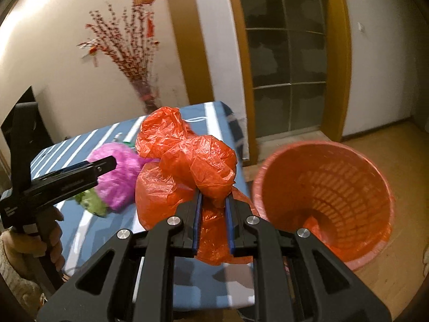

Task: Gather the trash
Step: 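Grasp the pink bag with the left tool while the right tool carries the orange bag to the basket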

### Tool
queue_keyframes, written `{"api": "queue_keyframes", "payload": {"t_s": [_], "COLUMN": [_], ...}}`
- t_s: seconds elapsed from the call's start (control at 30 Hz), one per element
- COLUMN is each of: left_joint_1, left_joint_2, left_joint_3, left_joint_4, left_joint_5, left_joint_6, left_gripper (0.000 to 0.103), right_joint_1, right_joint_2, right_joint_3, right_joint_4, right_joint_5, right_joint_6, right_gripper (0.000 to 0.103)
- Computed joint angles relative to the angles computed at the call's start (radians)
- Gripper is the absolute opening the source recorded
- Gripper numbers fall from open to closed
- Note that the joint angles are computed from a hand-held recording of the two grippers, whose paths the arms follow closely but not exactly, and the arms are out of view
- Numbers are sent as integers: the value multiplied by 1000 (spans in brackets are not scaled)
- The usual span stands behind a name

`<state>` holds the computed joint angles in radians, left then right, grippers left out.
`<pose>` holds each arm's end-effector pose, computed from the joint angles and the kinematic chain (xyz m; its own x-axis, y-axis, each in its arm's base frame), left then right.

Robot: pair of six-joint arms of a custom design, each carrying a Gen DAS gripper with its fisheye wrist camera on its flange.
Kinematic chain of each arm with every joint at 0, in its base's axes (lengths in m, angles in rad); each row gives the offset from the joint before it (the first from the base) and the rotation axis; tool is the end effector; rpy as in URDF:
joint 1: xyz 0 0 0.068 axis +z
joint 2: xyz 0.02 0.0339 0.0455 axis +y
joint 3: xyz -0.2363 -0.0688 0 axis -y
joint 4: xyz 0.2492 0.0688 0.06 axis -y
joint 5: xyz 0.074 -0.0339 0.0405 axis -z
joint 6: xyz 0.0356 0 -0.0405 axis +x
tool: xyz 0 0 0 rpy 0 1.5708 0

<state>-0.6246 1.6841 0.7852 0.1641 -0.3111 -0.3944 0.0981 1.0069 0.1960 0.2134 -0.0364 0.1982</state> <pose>0.2731 -0.1835 0.1183 -0.6452 0.0142 -0.7639 0.1349 0.9862 -0.0956 0.1984 0.0208 0.1123 -0.5741 0.1412 -0.8065 -0.0151 0.9830 0.1829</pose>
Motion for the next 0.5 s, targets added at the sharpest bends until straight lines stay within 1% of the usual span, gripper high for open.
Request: {"api": "queue_keyframes", "payload": {"t_s": [0.13,0.17,0.27,0.3,0.33,0.4,0.47,0.5], "left_joint_1": [-22,-21,-7,2,6,9,13,14], "left_joint_2": [146,174,248,272,280,291,297,296], "left_joint_3": [151,176,247,268,272,278,281,274], "left_joint_4": [-72,-83,-129,-140,-137,-127,-119,-102], "left_joint_5": [-33,-35,-31,-16,-7,0,13,21], "left_joint_6": [1,0,-8,-17,-20,-23,-20,-19], "left_gripper": [70,64,55,54,53,47,33,30], "right_joint_1": [-75,-93,-123,-136,-142,-151,-162,-167], "right_joint_2": [32,38,59,71,75,82,96,101], "right_joint_3": [-6,-11,-10,-11,-11,-11,-8,-8], "right_joint_4": [16,21,28,35,37,40,44,47], "right_joint_5": [-44,-56,-75,-84,-89,-93,-98,-101], "right_joint_6": [-15,-20,-25,-29,-32,-33,-34,-34], "right_gripper": [15,15,15,15,15,15,15,15]}}
